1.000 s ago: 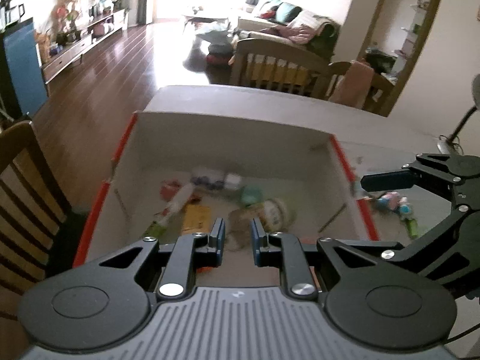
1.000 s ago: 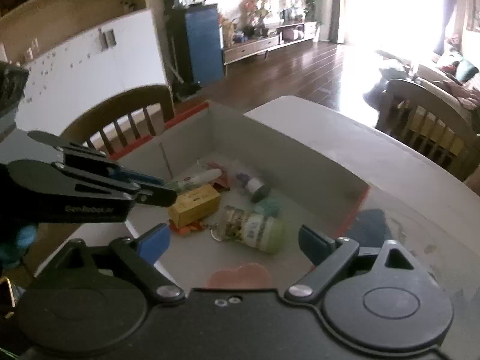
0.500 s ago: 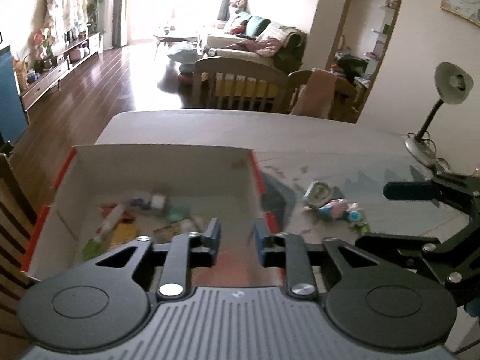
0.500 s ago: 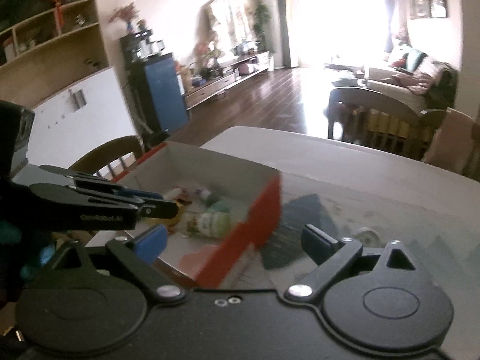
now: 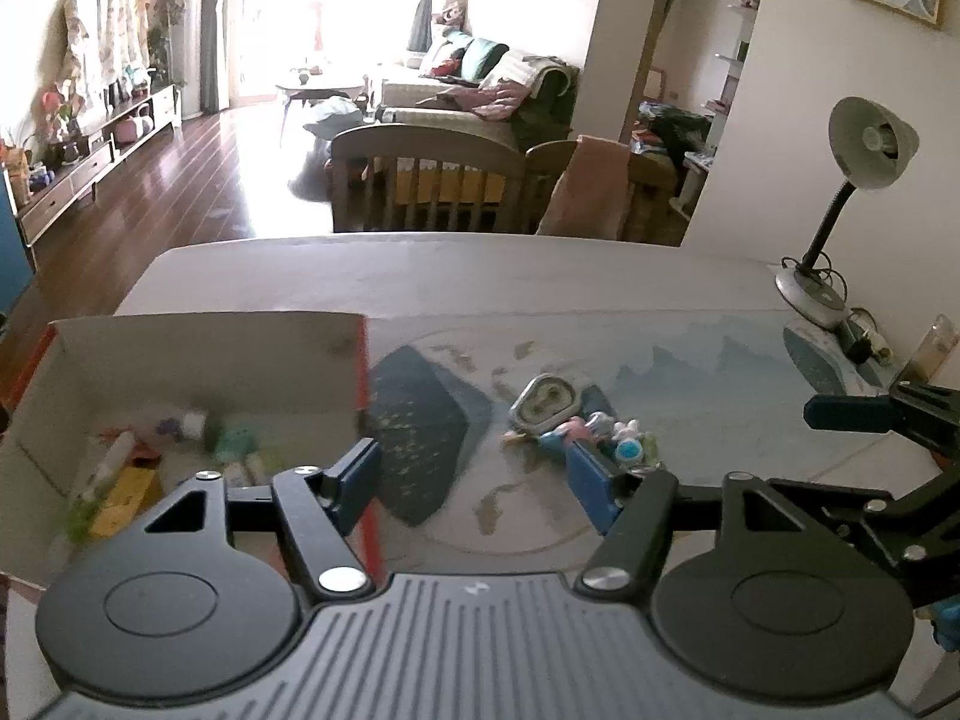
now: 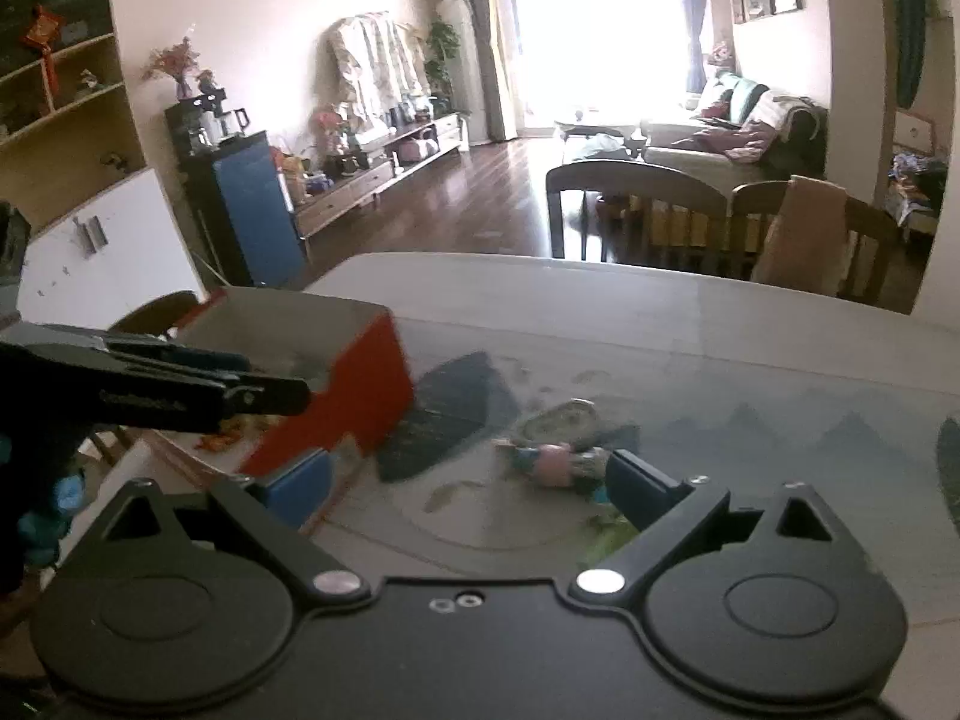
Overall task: Organize rigid objects
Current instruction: 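Withdraw both open tools from the shoebox toward the remaining table items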
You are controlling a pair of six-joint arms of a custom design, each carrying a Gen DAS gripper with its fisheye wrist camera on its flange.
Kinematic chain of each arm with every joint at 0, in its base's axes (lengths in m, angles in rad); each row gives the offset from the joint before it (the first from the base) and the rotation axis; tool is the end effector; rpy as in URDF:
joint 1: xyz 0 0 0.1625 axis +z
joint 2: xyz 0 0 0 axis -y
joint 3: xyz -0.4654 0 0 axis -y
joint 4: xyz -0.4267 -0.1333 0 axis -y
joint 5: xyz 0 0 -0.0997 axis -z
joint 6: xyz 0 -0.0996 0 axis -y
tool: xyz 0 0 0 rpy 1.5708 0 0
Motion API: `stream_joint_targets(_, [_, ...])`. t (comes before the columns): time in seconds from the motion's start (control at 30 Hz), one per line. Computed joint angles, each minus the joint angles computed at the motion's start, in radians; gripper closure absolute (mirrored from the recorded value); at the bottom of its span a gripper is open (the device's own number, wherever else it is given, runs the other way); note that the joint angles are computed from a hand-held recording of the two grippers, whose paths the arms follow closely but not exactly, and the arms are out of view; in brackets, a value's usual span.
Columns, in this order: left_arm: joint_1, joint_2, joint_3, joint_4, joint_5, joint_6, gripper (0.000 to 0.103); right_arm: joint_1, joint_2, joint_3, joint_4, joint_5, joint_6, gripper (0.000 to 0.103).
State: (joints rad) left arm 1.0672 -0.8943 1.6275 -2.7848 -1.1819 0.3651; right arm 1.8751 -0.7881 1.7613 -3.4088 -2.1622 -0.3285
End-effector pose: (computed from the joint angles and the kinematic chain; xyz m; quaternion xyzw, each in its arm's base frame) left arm -0.2070 -0.7302 0.2042 0.3593 0.8838 -0.2460 0.1711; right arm 0.2827 -0.6406 0.1620 0.1542 -0.8634 0.3976 0.2694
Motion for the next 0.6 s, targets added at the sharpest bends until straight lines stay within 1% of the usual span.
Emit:
stream_joint_targets(0.03, [-0.004, 0.006, 0.002, -0.007, 0.002, -0.004, 0.023, -0.008, -0.01, 0.013, -0.005, 0.003, -0.007, 0.005])
stream_joint_targets(0.07, [-0.009, 0.014, 0.001, -0.015, 0.003, -0.009, 0.022, -0.012, -0.012, 0.015, -0.007, -0.001, -0.014, 0.005])
stream_joint_targets(0.17, [-0.018, 0.038, -0.006, -0.023, -0.002, -0.02, 0.021, -0.032, -0.017, 0.026, -0.019, -0.009, -0.041, 0.005])
stream_joint_targets(0.27, [-0.025, 0.069, -0.023, -0.027, 0.003, -0.037, 0.015, -0.056, -0.022, 0.031, -0.018, -0.012, -0.062, 0.005])
stream_joint_targets(0.37, [-0.024, 0.101, -0.05, -0.01, -0.013, -0.057, 0.015, -0.079, -0.022, 0.029, -0.003, -0.014, -0.09, 0.005])
stream_joint_targets(0.43, [-0.027, 0.126, -0.068, -0.009, -0.003, -0.067, 0.013, -0.093, -0.025, 0.028, 0.018, -0.008, -0.086, 0.005])
stream_joint_targets(0.47, [-0.026, 0.139, -0.08, -0.008, 0.001, -0.069, 0.006, -0.099, -0.027, 0.03, 0.025, -0.003, -0.081, 0.005])
stream_joint_targets(0.5, [-0.026, 0.151, -0.09, -0.007, 0.011, -0.073, 0.001, -0.105, -0.027, 0.032, 0.025, -0.001, -0.078, 0.006])
stream_joint_targets(0.6, [-0.023, 0.186, -0.125, -0.001, 0.033, -0.083, 0.0, -0.12, -0.016, 0.025, 0.037, -0.01, -0.066, 0.007])
